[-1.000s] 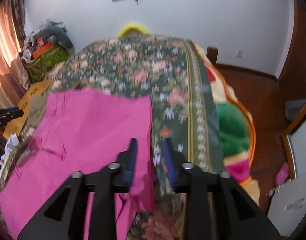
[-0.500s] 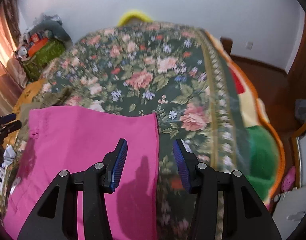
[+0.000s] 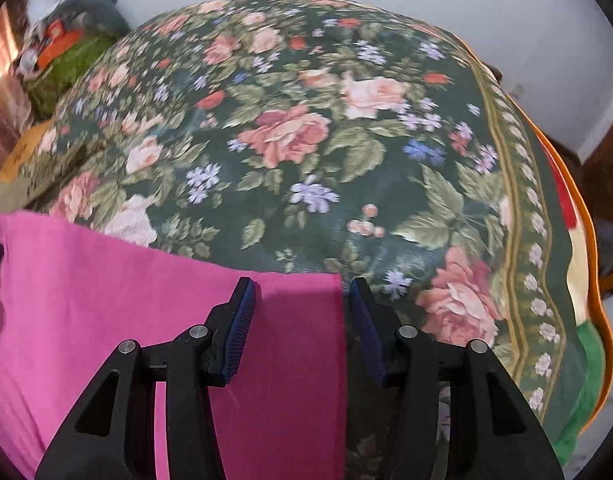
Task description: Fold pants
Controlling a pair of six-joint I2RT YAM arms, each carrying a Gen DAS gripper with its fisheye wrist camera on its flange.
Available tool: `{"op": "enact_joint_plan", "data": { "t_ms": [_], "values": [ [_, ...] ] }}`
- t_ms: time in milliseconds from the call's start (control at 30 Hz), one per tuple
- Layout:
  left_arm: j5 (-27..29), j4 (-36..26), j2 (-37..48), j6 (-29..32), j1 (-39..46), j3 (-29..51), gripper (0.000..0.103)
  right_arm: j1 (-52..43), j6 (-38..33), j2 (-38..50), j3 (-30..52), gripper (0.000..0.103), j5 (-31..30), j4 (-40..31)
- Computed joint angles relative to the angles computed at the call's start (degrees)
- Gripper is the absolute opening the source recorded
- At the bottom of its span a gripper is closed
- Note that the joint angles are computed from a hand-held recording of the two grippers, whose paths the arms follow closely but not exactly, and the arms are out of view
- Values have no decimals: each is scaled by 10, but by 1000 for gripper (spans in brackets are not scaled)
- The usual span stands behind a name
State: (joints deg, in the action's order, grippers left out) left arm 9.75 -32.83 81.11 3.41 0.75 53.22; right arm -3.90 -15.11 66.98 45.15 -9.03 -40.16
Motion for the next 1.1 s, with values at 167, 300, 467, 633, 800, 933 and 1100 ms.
{"op": "enact_joint_plan", "data": {
  "t_ms": [167, 300, 467, 633, 800, 933, 1100],
  "values": [
    [-2, 0, -23, -13, -21, -7, 22, 21, 0, -16, -26, 7, 10, 16],
    [-37, -12, -60, -5, -43, -9, 17, 8, 4, -20, -17, 3, 1, -1],
    [-38, -51, -111, 6, -46, 8, 17, -16, -3, -76, 5, 3, -21, -35],
    [-48, -96, -145, 6, -51, 45, 17, -82, -19, -127, 88, 2, -92, -120],
    [-44, -145, -178, 7, -47, 87, 17, -87, 3, -156, 164, 2, -119, -169],
    [-46, -185, -209, 15, -47, 109, 17, -100, 1, -176, 218, 2, -148, -215],
    [-47, -233, -251, 30, -40, 115, 15, -151, -40, -218, 246, 2, -205, -283]
  ]
}}
